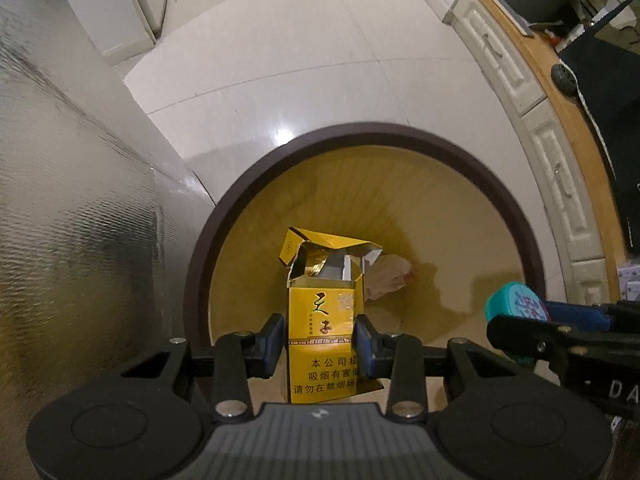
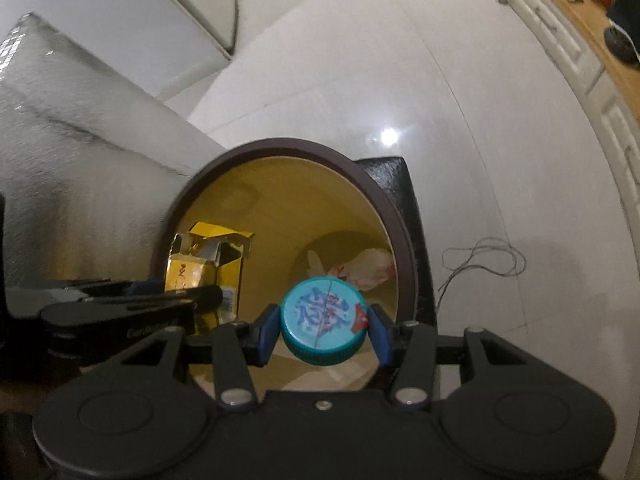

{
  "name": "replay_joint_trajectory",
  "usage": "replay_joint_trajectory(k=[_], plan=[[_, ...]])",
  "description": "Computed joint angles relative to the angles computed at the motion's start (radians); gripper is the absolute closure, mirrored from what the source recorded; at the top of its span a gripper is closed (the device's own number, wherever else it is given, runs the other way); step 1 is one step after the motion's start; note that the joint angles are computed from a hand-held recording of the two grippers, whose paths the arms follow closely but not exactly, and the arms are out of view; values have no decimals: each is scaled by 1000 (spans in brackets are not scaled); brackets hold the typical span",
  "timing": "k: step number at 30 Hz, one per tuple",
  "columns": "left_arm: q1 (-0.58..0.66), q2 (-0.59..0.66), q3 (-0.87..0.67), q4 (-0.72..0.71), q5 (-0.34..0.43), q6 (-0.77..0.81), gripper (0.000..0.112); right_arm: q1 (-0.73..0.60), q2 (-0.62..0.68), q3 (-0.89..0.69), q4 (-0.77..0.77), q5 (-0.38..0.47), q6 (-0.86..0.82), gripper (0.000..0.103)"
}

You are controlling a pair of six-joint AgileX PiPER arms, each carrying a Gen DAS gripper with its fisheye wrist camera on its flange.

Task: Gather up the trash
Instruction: 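Lower the box into the basket with the left tool while the right tool lowers the lid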

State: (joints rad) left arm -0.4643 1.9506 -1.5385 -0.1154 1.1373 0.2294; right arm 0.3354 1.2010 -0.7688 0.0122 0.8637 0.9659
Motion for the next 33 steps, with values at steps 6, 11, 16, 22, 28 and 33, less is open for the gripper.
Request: replay_joint_trajectory(k=[6, 11, 16, 22, 28, 33], plan=[[-8, 48, -8, 5, -39, 22, 73, -41, 51, 41, 34, -69, -43, 54], [-5, 70, -9, -8, -51, 51, 72, -38, 77, 51, 34, -92, -60, 53], [-4, 78, -7, 6, -47, 47, 59, -30, 99, 56, 24, -130, -89, 54], [16, 57, -2, 0, -23, 56, 57, -47, 116, 25, 33, -99, -143, 52], [30, 22, 2, 2, 9, 53, 56, -51, 115, -8, 39, -31, -214, 51], [40, 7, -11, 1, 43, 60, 54, -19, 106, -34, 40, 25, -243, 44]])
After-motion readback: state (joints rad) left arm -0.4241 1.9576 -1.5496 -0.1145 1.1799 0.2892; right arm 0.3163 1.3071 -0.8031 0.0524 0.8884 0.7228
